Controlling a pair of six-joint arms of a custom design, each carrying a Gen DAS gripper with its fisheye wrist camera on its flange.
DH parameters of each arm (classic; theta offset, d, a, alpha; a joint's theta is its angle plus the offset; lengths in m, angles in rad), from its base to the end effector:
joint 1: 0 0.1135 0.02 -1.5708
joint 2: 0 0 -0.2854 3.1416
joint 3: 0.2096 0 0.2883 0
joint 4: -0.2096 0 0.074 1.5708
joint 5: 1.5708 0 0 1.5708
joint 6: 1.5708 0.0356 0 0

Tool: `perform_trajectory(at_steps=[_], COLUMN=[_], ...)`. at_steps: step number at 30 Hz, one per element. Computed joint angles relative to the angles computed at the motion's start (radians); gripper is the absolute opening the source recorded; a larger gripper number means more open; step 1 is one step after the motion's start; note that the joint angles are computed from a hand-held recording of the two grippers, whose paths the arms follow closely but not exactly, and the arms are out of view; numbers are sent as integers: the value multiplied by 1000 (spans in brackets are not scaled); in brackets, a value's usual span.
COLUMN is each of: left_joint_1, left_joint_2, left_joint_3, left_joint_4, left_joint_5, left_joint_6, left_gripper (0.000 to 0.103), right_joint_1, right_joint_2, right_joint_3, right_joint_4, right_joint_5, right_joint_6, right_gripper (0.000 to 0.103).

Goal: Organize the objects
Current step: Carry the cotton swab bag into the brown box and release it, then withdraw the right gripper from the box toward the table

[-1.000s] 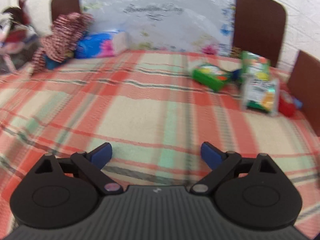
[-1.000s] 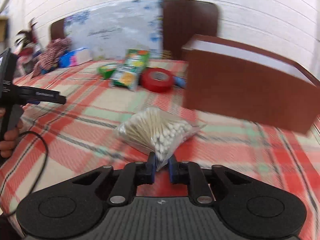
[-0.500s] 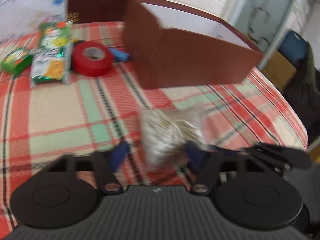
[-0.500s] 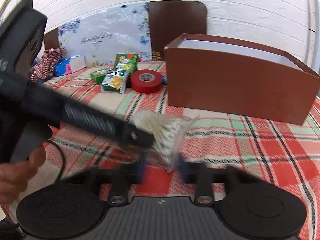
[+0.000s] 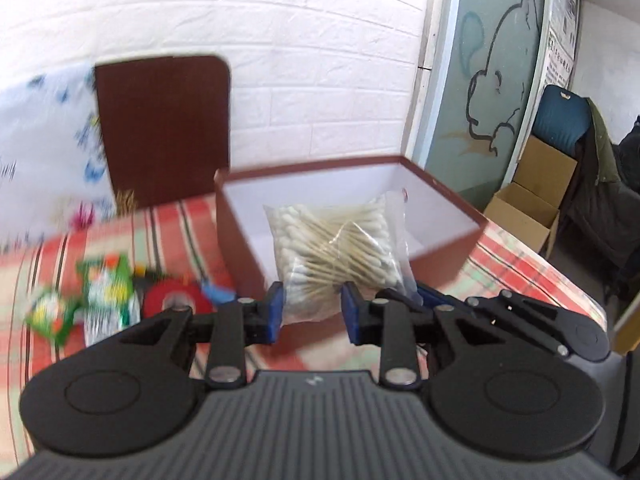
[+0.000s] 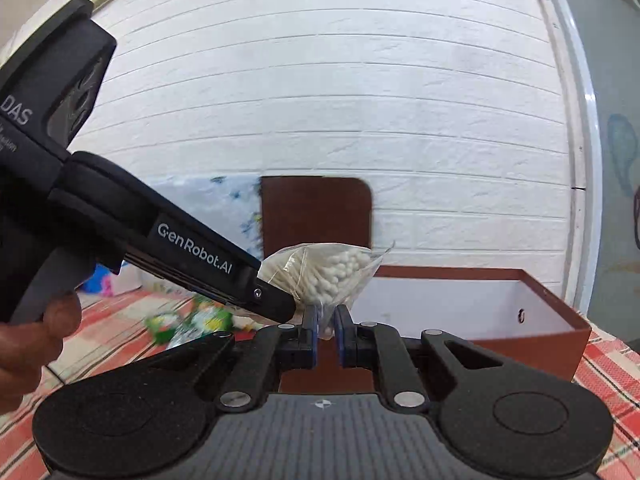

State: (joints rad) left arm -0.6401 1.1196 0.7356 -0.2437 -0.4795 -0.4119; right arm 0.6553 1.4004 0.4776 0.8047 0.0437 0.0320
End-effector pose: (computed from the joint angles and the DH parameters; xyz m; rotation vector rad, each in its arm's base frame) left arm 0.2223 -0.1451 0.2583 -0.0210 2.1202 -0.0939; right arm 0.2376 0.1806 0.1932 -0.4931 1.6390 0.4770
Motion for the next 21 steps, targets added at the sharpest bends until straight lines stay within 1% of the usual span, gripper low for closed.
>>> perform_trajectory(at_steps=[2, 3, 4, 5, 6, 7, 8, 9, 10, 11, 13, 17, 21], left_joint_1=[33, 54, 78, 96, 116, 140, 168, 189, 200, 194, 170, 133, 46], left_joint_2=[72, 114, 167, 236, 313, 370, 401, 402, 386, 375, 376, 342, 273], left_joint_3=[47, 74, 105, 151, 208, 259, 298, 301, 274, 251, 235, 195, 155], left_joint_4=[54, 82, 107, 110, 95, 56, 7, -2, 30, 52, 46, 27, -15], left_joint_5=[-2, -6, -10, -49, -92, -98, -61, -7, 28, 26, -19, -22, -105], left_joint_6=[62, 84, 96, 97, 97, 74, 35, -1, -13, -12, -17, -85, -125], left_gripper=[35, 37, 46, 59, 65, 66, 66, 66, 67, 69, 71, 71, 71], right_joint_1=[-33, -47, -57, -61, -61, -61, -70, -83, -98, -109, -113, -108, -82], right_joint_2=[71, 121, 177, 241, 298, 348, 380, 386, 379, 366, 337, 255, 131], right_joint_3=[69, 115, 171, 245, 325, 405, 452, 454, 423, 385, 333, 221, 103], right_joint_4=[11, 21, 21, -8, -78, -163, -212, -208, -162, -118, -106, -43, -35], right_joint_5=[-15, -21, -28, -15, 24, 63, 72, 55, 28, 14, 30, 55, 76], right_joint_6=[18, 27, 38, 43, 28, 14, 11, 30, 50, 62, 86, 120, 140], right_gripper=[13, 17, 21, 26, 40, 43, 39, 39, 40, 43, 43, 43, 43])
